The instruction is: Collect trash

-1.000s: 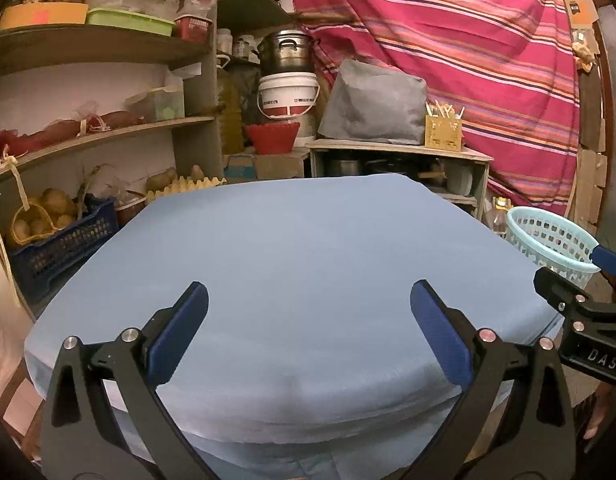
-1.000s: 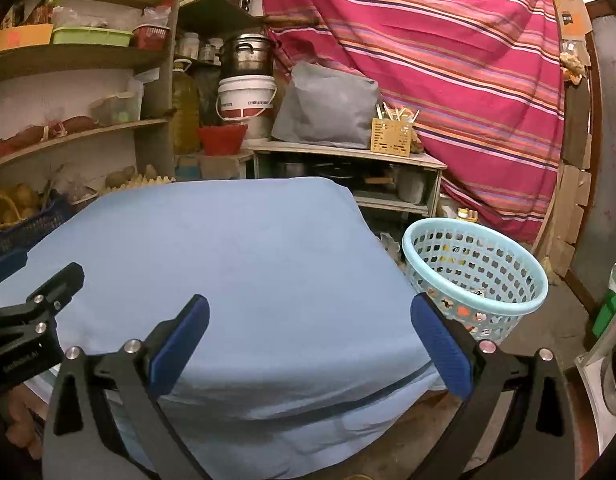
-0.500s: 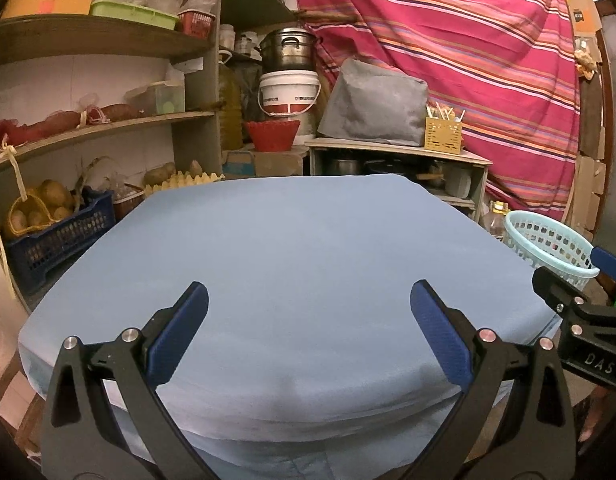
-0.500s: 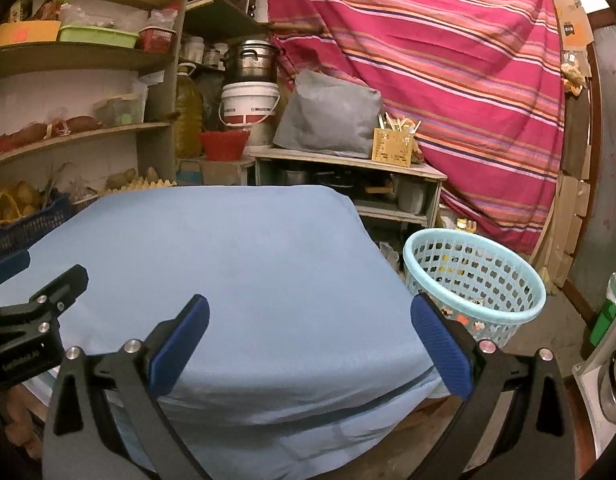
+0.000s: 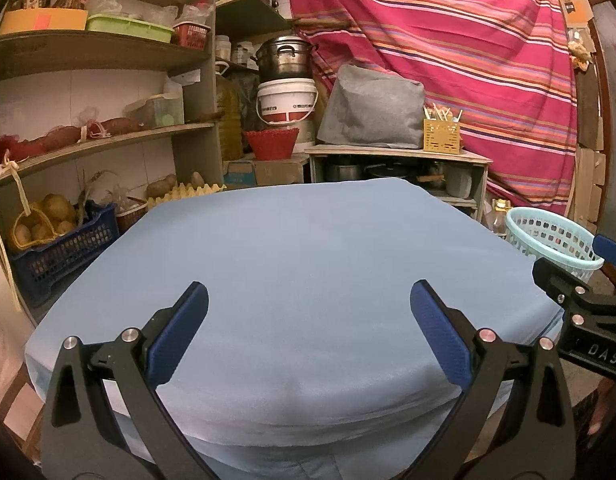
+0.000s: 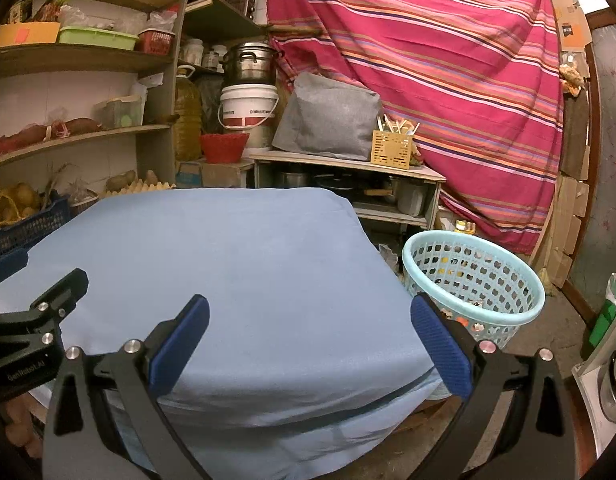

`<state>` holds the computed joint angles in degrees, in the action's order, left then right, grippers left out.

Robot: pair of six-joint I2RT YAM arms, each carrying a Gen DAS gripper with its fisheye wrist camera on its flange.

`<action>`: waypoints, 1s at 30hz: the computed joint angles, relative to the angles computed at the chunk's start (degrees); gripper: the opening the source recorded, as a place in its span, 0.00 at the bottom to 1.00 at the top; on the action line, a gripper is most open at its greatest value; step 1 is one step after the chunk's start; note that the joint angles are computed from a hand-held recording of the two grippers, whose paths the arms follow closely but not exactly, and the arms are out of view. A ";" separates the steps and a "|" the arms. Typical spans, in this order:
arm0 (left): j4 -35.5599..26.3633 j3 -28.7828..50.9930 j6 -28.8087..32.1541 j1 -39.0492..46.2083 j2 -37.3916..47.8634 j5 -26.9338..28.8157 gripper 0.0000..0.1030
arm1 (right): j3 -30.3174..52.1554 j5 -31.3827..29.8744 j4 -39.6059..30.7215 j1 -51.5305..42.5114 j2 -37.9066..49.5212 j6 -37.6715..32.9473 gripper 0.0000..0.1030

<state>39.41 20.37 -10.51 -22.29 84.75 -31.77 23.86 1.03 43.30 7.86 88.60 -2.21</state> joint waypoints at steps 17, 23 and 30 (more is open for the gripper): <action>0.70 -0.52 0.56 0.61 -0.48 -0.18 0.95 | 0.14 -0.03 -0.18 -0.27 -0.17 -0.43 0.96; 0.33 -0.35 0.78 1.18 -0.78 0.31 0.95 | 0.50 -0.51 -0.81 -0.71 -0.38 -0.57 0.96; 0.67 -0.49 0.91 1.38 -0.75 0.46 0.95 | 1.05 -0.89 -1.73 -1.22 -0.61 -0.60 0.96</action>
<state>40.08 19.88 -9.59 -20.91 84.00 -31.32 24.90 0.14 41.57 6.64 87.99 -2.81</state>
